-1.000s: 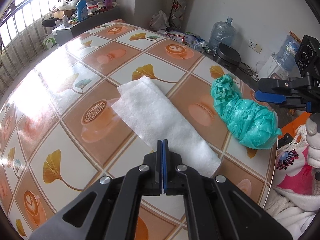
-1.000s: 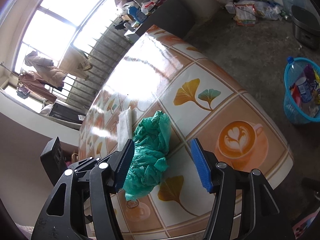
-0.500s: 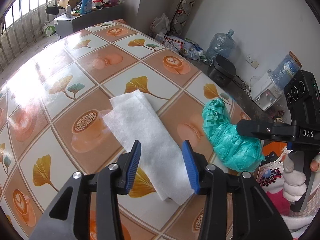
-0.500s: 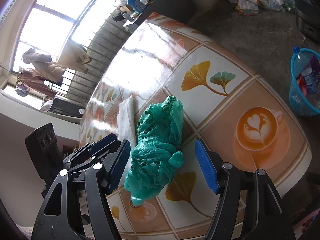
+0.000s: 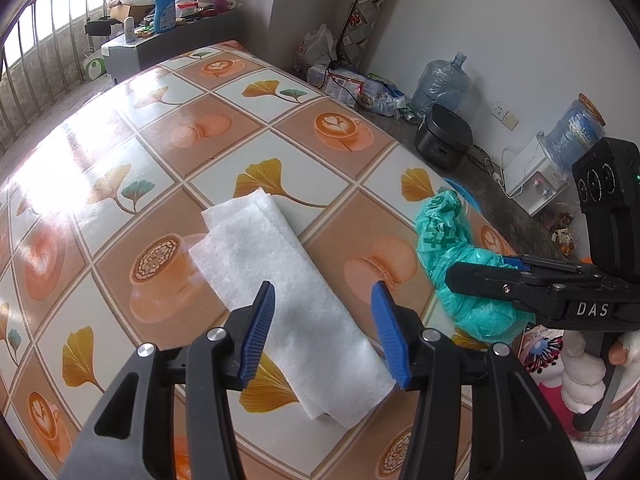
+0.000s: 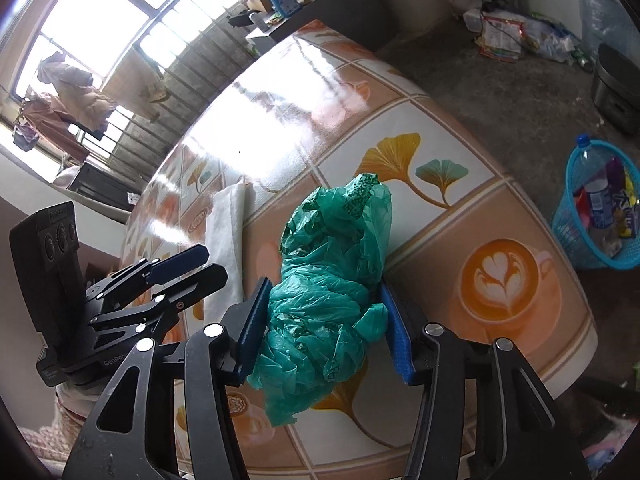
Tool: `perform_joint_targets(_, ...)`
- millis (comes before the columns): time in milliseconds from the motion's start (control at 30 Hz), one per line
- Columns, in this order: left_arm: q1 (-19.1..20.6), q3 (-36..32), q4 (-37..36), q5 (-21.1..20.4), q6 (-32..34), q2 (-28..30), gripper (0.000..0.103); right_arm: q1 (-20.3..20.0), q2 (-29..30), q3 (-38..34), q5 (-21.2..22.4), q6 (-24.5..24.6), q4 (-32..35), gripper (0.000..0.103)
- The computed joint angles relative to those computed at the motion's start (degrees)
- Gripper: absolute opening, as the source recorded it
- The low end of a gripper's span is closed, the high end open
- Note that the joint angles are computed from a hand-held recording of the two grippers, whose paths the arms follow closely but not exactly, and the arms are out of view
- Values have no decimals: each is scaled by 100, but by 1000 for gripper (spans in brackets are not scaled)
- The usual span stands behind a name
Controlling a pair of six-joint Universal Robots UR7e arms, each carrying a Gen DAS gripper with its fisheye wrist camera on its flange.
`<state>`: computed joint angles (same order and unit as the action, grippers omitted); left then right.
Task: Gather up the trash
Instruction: 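Lower the open left gripper onto the white tissue edge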
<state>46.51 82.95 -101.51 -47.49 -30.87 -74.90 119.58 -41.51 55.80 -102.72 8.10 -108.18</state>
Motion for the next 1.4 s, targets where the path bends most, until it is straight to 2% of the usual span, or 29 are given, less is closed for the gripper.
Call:
perform_joint_targets(233, -3, -147, 332, 71, -95, 191, 57, -75, -125, 146, -54, 139, -153, 50)
perform_joint_targets(433, -86, -111, 644, 498, -59, 305, 58, -52, -118, 184, -33, 175, -202, 50)
perform_joint_targets(533, -96, -87, 647, 571, -11, 310, 58, -66, -114, 173, 13, 191, -197, 50)
perform_joint_targets(600, -107, -74, 673, 624, -27, 305, 55, -62, -117, 169, 27, 204, -188, 50)
perform_joint_targets(767, -93, -66, 695, 714, -102, 261, 37, -84, -138, 185, 48, 185, -187, 50)
perform_joint_targets(967, -55, -56, 660, 725, -142, 202, 23, -83, -137, 185, 47, 187, -188, 50)
perform_joint_targets(1400, -47, -28, 620, 716, -135, 173, 22, -84, -139, 188, 51, 187, -191, 50)
